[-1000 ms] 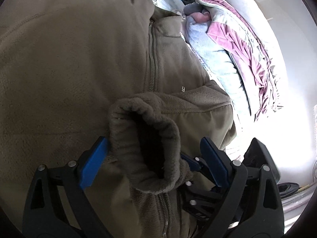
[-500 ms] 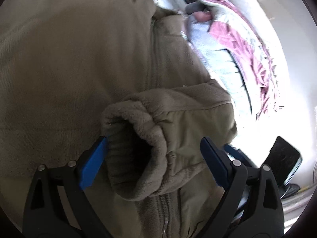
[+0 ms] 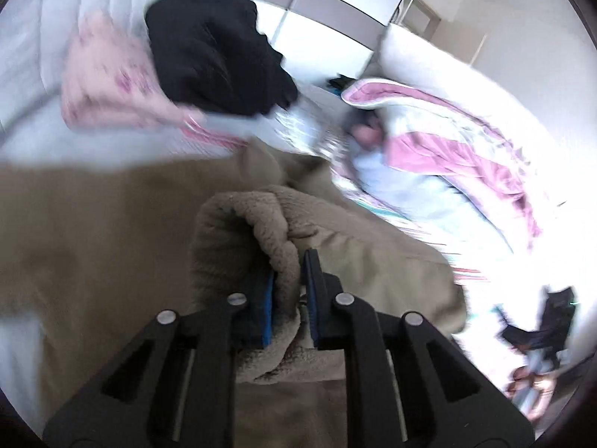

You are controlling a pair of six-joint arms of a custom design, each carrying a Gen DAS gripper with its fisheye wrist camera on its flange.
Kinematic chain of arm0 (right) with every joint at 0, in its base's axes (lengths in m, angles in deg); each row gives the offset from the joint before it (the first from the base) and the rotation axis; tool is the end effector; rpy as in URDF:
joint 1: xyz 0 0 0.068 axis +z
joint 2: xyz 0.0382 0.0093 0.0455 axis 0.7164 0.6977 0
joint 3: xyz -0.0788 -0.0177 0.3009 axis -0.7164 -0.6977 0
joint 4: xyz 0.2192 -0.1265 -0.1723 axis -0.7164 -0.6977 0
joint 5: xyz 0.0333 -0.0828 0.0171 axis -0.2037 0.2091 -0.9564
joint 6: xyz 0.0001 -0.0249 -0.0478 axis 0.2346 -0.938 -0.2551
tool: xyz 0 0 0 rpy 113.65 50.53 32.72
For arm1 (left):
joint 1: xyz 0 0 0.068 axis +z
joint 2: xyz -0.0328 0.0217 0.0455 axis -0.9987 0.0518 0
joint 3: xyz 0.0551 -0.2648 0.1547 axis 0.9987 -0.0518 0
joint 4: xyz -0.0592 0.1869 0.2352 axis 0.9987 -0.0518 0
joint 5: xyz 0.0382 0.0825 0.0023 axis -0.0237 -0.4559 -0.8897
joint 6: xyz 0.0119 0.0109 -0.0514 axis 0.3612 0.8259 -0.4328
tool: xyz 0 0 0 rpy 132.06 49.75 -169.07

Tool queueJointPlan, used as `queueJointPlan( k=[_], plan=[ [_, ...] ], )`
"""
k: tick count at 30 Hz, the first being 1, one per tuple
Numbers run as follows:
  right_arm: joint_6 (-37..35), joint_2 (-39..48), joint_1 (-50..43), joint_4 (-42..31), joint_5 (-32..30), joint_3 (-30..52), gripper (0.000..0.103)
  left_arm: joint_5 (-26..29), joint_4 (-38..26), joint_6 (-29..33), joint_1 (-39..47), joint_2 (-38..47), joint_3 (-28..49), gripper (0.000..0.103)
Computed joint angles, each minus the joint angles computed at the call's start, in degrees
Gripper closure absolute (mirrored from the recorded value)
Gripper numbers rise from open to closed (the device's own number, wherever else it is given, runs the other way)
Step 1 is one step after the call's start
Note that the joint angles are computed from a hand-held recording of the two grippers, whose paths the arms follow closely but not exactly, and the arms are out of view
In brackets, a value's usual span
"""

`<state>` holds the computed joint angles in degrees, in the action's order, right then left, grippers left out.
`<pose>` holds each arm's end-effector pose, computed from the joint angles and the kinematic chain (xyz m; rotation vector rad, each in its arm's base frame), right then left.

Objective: Fold large clothes
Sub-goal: 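Grasp the sleeve cuff with the left gripper and lift it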

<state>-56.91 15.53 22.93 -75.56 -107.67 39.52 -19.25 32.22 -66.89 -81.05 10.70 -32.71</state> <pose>0.3655 -0.1161 0.2809 -0.1099 2.0187 1.4504 0.1716 0.0185 0.2909 -0.6151 2.1597 -0.1703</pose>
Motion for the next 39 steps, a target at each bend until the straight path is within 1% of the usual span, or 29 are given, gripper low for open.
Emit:
queueJointPlan(
  k=[1, 2, 3, 4, 5, 6, 7, 8, 9, 10, 11, 13, 15, 16, 17, 18, 20, 21, 23, 24, 26, 27, 30, 32, 36, 38, 39],
  plan=[
    [10.4, -1.0, -0.9, 11.0, -0.1, -2.9, 0.0, -4.9, -1.3, 2.2, 0.4, 3.4, 1.0, 0.067],
    [16.5, -0.6, -1.4, 17.3, -0.8, -4.1, 0.0, -8.4, -3.0, 2.9, 0.4, 6.0, 2.0, 0.063],
    [16.7, 0.9, -1.7, 16.8, -1.3, -3.0, 0.0, -10.1, -4.2, 3.9, 1.2, 8.1, 2.9, 0.063],
    [14.3, 2.6, -2.0, 13.0, -0.7, -1.2, 0.0, -10.6, -4.4, 5.1, 2.9, 8.5, 2.9, 0.063],
    [12.6, 3.6, -2.2, 10.9, 1.4, 0.0, 0.0, -10.0, -3.7, 5.1, 4.0, 7.6, 2.4, 0.06],
    [9.3, 4.8, -2.4, 7.4, 3.2, 1.8, 0.0, -7.7, -2.3, 5.4, 6.0, 6.1, 1.3, 0.057],
    [5.4, 6.0, -2.0, 3.7, 7.1, 3.7, 0.0, -4.9, -1.7, 5.5, 7.5, 5.3, 0.8, 0.046],
    [4.0, 6.5, -1.6, 1.5, 10.6, 4.7, 0.0, -2.6, -1.6, 5.7, 8.2, 5.8, 0.6, 0.039],
    [1.8, 7.7, -1.1, -2.6, 14.8, 6.3, 0.0, -1.1, -1.8, 6.2, 8.6, 6.5, 0.4, 0.039],
    [-0.3, 8.7, -1.1, -6.2, 16.5, 8.2, 0.0, 1.2, -1.9, 6.8, 9.0, 8.1, 0.1, 0.039],
    [-2.9, 9.6, -0.5, -8.1, 18.3, 8.8, 0.0, 3.8, -1.7, 7.8, 10.3, 9.0, -0.3, 0.039],
    [-7.5, 7.8, 0.6, -8.6, 23.9, 7.8, 0.0, 9.3, -0.7, 8.8, 12.6, 11.7, -1.2, 0.039],
    [-12.6, 3.8, 3.1, -6.4, 31.9, 4.9, 0.0, 15.3, 1.5, 8.4, 15.2, 16.5, -2.0, 0.039],
    [-14.9, 1.9, 4.6, -5.5, 35.6, 3.3, 0.0, 16.2, 1.0, 7.2, 14.9, 16.5, -2.5, 0.039],
    [-16.6, 0.2, 5.7, -4.3, 38.1, 1.4, 0.0, 18.5, 1.9, 6.3, 15.7, 18.8, -2.7, 0.039],
    [-17.1, -1.3, 6.5, -2.7, 39.5, -0.6, 0.0, 21.1, 3.6, 5.2, 16.3, 20.2, -3.3, 0.04],
    [-17.5, -2.4, 7.9, -0.4, 42.0, -2.5, 0.0, 25.0, 6.1, 4.8, 16.2, 20.7, -4.2, 0.088],
    [-17.7, -2.7, 8.0, 0.5, 43.1, -3.0, 0.0, 25.8, 5.9, 4.1, 15.3, 20.7, -3.8, 0.088],
    [-18.1, -3.7, 8.3, 3.9, 44.2, -4.7, 0.0, 22.9, 4.0, 2.2, 11.4, 18.3, -0.5, 0.088],
    [-18.4, -3.8, 8.7, 4.4, 44.2, -5.0, 0.0, 23.5, 3.5, 2.1, 11.0, 17.6, 1.1, 0.088],
    [-20.4, -4.7, 9.0, 4.8, 44.9, -5.8, 0.0, 23.3, 2.0, -0.3, 9.1, 16.1, 7.1, 0.088],
    [-20.6, -5.6, 9.4, 6.2, 45.6, -6.8, 0.0, 22.9, 1.5, -1.1, 8.3, 15.6, 9.9, 0.088],
    [-19.3, -7.6, 12.1, 9.7, 48.8, -8.9, 0.0, 20.8, 0.4, -3.5, 4.5, 15.4, 19.6, 0.088],
    [-18.7, -7.8, 13.5, 10.7, 50.9, -9.1, 0.0, 18.6, -1.2, -3.5, 1.8, 16.2, 25.4, 0.088],
    [-14.4, -6.5, 16.4, 14.9, 53.4, -8.8, 0.0, 14.5, -4.6, -3.2, -2.9, 18.6, 33.7, 0.088],
    [-11.5, -5.0, 18.2, 17.8, 56.9, -7.8, 0.0, 12.4, -5.5, -3.4, -4.9, 19.6, 36.7, 0.088],
    [-10.6, -3.6, 19.3, 19.4, 60.6, -7.1, 0.0, 12.4, -5.3, -3.5, -4.7, 20.0, 37.5, 0.089]
  ],
)
